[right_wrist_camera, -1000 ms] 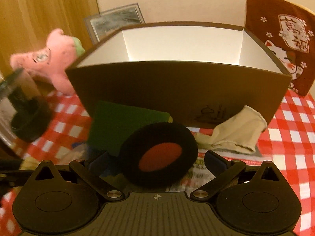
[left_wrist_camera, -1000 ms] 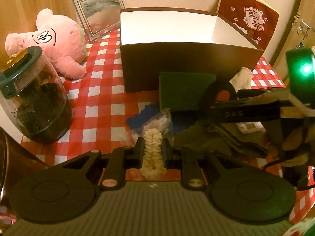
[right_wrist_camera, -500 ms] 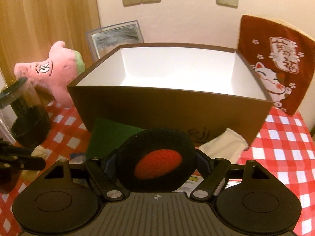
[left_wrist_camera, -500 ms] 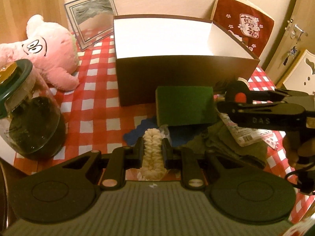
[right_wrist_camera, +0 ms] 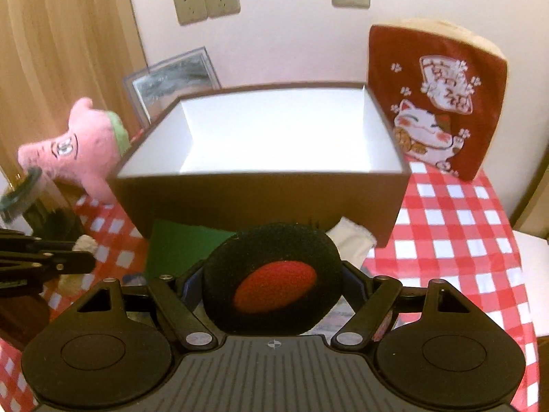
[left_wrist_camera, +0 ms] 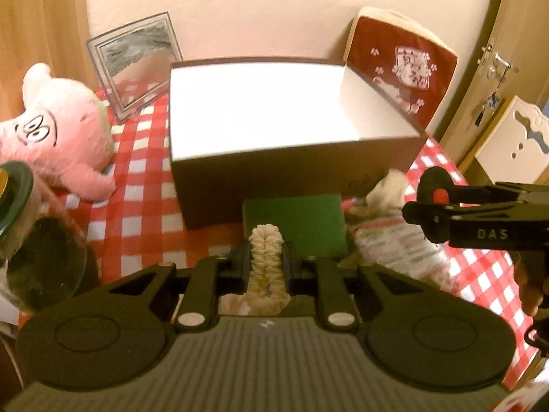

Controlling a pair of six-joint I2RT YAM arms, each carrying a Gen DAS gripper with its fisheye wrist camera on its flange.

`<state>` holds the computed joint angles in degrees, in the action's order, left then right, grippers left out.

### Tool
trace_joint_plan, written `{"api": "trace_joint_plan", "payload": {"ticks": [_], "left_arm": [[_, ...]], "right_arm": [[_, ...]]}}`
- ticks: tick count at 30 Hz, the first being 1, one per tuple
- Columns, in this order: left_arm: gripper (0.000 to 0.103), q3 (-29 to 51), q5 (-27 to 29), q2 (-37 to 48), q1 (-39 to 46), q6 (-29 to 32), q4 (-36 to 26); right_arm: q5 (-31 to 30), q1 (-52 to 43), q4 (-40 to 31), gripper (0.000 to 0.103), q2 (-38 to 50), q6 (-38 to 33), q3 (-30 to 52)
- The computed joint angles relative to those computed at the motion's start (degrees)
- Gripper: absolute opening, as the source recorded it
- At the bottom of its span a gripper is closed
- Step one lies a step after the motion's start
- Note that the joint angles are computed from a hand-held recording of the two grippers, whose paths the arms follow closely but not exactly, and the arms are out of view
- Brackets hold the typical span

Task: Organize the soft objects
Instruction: 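Carry scrunchie and pad into the white box and open both tools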

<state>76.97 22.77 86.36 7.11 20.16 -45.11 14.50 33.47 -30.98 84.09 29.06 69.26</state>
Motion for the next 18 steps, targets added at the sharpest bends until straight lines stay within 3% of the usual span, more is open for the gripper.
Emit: {"api": "trace_joint_plan", "payload": {"ticks": [9,18], "left_arm": [[0.018,12.7,-4.2,7.6,-5.7,-8.4,3.5],[0.018,34.0,-9.9,24.2,-10.3,-11.4,0.9]], "right_arm": [[-5.6,-7.6,0.6,0.079,2.1,-7.1,7.9],[-12.9,-15.4,1.1,0.079,15.5,-14.8,22.9]]}}
